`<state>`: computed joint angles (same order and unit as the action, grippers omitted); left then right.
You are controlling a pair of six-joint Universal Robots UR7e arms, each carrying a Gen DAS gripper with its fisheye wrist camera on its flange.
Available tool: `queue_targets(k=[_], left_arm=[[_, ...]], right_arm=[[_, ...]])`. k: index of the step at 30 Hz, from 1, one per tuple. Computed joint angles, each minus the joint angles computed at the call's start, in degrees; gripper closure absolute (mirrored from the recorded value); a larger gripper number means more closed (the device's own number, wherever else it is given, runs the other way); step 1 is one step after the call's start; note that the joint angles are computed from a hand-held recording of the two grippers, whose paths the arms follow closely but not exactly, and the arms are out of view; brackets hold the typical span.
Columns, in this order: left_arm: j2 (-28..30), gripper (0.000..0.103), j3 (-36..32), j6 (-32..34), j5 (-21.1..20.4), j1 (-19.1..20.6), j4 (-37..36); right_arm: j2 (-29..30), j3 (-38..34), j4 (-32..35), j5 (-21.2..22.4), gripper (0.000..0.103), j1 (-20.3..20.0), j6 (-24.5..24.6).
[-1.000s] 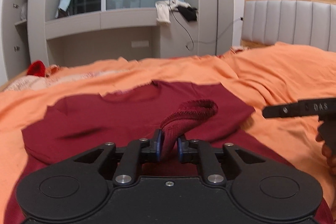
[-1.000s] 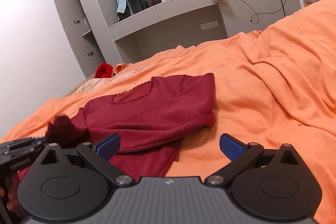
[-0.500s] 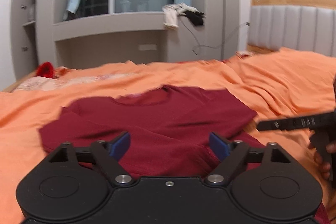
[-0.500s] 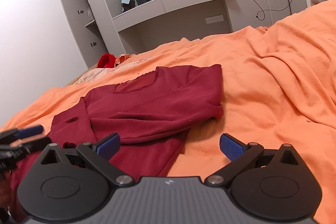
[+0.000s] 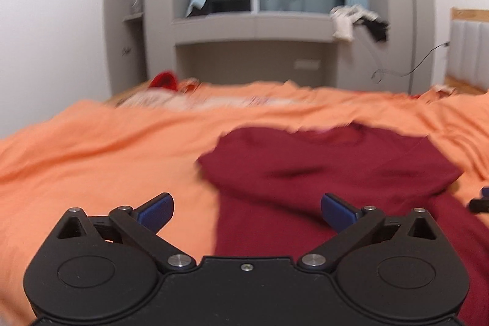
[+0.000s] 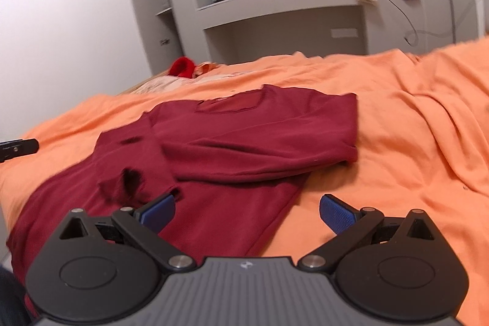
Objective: Fold small clothes
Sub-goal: 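Grasp the hem edge with the right gripper while the left gripper grasps the hem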
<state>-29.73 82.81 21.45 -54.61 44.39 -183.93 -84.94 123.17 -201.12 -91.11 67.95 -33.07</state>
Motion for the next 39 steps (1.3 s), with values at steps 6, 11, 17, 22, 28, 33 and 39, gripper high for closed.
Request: queue_targets(k=[6, 11, 17, 22, 28, 33, 39], left_arm=[[-5.4, 0.001, 5.1, -7.6, 0.3, 2.6, 8.0], [-8.2, 0.001, 8.0, -7.9, -0.1, 3.4, 9.0], [-9.6, 0.001, 11.0, -5.4, 1.8, 2.7, 8.5], [-10.4, 0.001, 13.3, -4.2, 3.1, 2.1, 7.3], [-11.5, 0.001, 16.0, -3.3, 2.0, 0.9, 4.2], [-12.5, 0.001, 18.3, -2.2, -0.1, -0.4, 2.5], [-13.3, 0.001, 20.7, -1.0, -2.2, -1.9, 1.8]], right_arm=[[-1.9, 5.6, -1.3, 2.7, 0.0, -0.9, 0.8], [-0.7, 13.2, -13.8, 3.9, 0.0, -2.3, -3.9], [-1.4, 18.2, -18.5, 0.1, 0.0, 1.6, -18.1], [-1.1, 22.6, -20.9, -2.8, 0.0, 4.2, -31.2], [10.2, 24.4, -37.0, -10.8, 0.0, 7.9, -49.9], [22.6, 21.9, -56.0, -13.1, 0.0, 8.1, -62.1], [29.9, 21.7, -70.5, -3.8, 0.001, 4.2, -72.1]])
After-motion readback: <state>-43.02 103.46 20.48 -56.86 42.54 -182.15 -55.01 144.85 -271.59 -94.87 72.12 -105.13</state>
